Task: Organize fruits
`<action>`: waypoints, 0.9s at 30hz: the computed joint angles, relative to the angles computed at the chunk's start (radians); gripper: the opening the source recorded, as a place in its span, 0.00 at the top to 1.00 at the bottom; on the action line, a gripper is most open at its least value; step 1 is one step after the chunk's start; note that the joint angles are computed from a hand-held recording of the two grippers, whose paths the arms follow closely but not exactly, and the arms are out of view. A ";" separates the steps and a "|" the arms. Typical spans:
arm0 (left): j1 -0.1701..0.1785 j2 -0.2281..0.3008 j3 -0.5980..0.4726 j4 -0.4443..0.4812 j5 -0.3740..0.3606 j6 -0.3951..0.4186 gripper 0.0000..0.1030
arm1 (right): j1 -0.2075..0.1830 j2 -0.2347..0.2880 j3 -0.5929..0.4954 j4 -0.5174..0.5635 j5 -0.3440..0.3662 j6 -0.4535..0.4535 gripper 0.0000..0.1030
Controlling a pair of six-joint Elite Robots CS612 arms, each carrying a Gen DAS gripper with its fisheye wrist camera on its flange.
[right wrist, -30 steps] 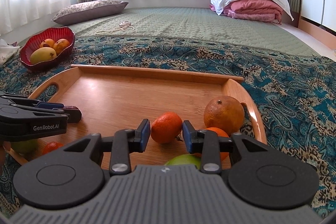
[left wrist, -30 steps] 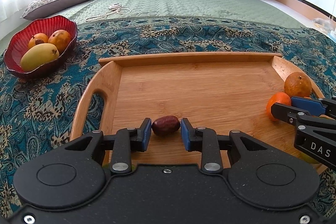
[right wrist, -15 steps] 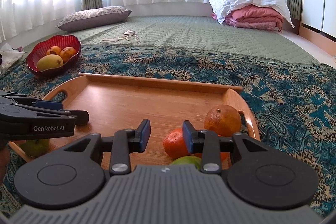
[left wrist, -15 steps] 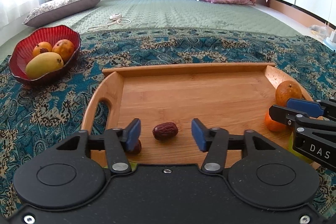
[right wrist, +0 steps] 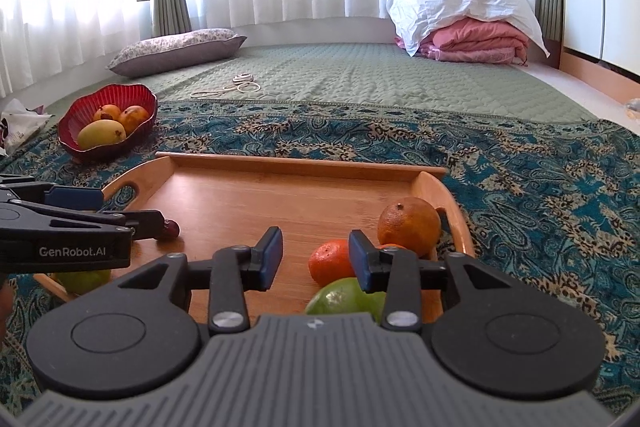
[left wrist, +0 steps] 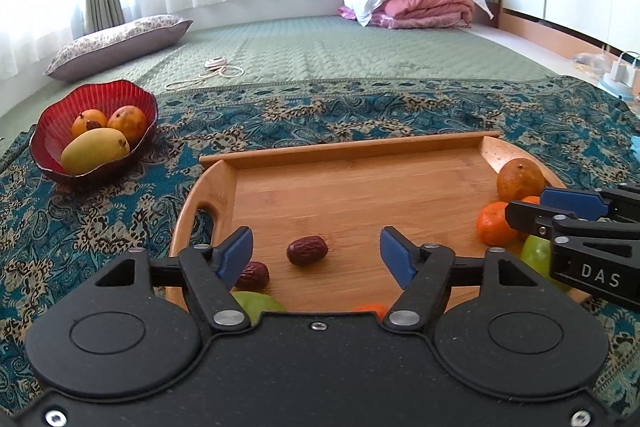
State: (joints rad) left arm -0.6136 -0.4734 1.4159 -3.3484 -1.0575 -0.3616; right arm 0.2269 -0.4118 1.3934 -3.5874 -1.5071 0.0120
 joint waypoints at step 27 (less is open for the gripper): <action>-0.046 -0.037 0.147 -0.129 0.043 -0.089 0.20 | 0.015 -0.009 0.107 -0.159 -0.047 0.029 0.17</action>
